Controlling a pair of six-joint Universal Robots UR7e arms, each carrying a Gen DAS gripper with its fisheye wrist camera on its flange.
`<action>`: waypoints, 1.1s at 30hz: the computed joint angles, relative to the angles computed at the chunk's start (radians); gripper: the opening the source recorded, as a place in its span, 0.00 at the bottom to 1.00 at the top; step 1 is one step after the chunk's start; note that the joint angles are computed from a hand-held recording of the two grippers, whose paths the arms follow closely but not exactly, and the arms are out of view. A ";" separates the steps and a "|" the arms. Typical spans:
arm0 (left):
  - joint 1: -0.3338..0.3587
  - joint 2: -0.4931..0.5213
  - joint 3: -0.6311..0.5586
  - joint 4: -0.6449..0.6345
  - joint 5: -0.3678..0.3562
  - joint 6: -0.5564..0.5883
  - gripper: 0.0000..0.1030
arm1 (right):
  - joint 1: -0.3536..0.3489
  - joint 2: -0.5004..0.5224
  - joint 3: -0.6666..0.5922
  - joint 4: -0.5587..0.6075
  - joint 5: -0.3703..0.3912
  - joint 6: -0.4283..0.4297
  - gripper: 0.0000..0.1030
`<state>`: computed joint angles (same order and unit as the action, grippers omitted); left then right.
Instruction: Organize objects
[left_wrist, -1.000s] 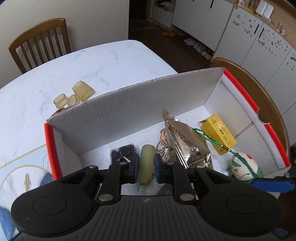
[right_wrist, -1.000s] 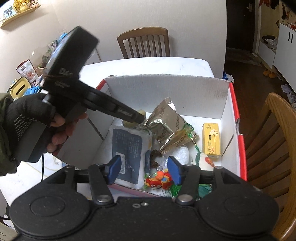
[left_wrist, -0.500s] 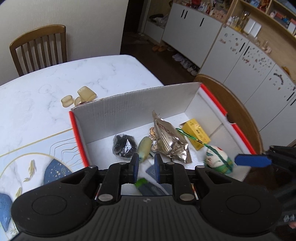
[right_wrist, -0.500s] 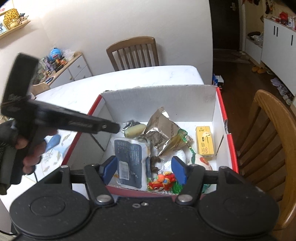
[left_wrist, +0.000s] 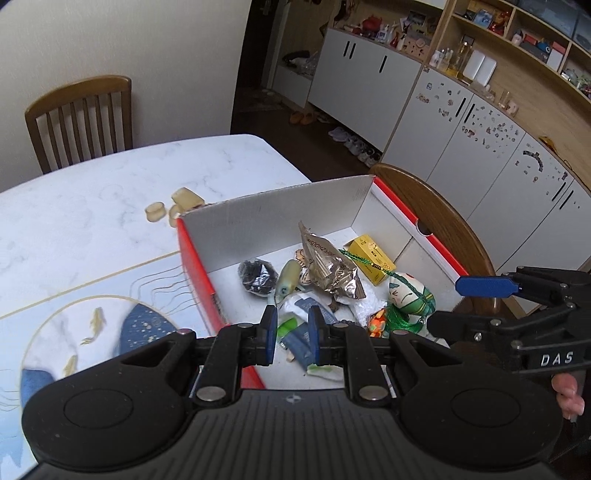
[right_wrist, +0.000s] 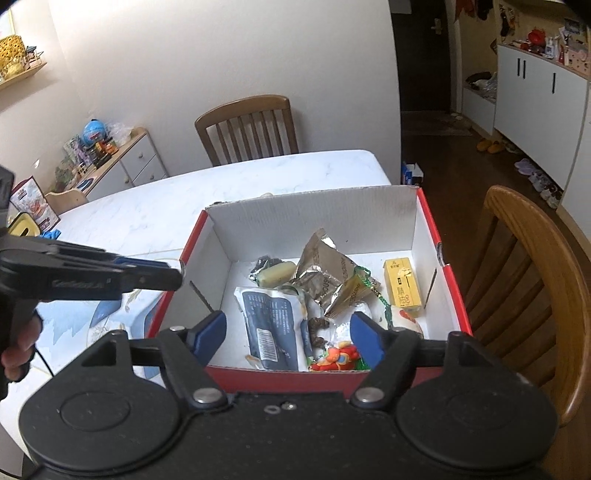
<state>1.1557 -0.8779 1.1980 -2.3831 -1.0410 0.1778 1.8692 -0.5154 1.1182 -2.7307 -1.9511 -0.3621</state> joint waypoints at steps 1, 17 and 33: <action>-0.002 -0.008 0.009 -0.003 0.004 0.003 0.16 | 0.002 -0.001 0.008 -0.012 -0.002 0.004 0.74; -0.025 -0.107 0.167 -0.161 0.069 0.126 0.73 | 0.027 -0.041 0.147 -0.196 0.007 0.042 0.81; -0.025 -0.167 0.271 -0.272 0.015 0.179 1.00 | 0.051 -0.078 0.277 -0.402 0.030 0.051 0.99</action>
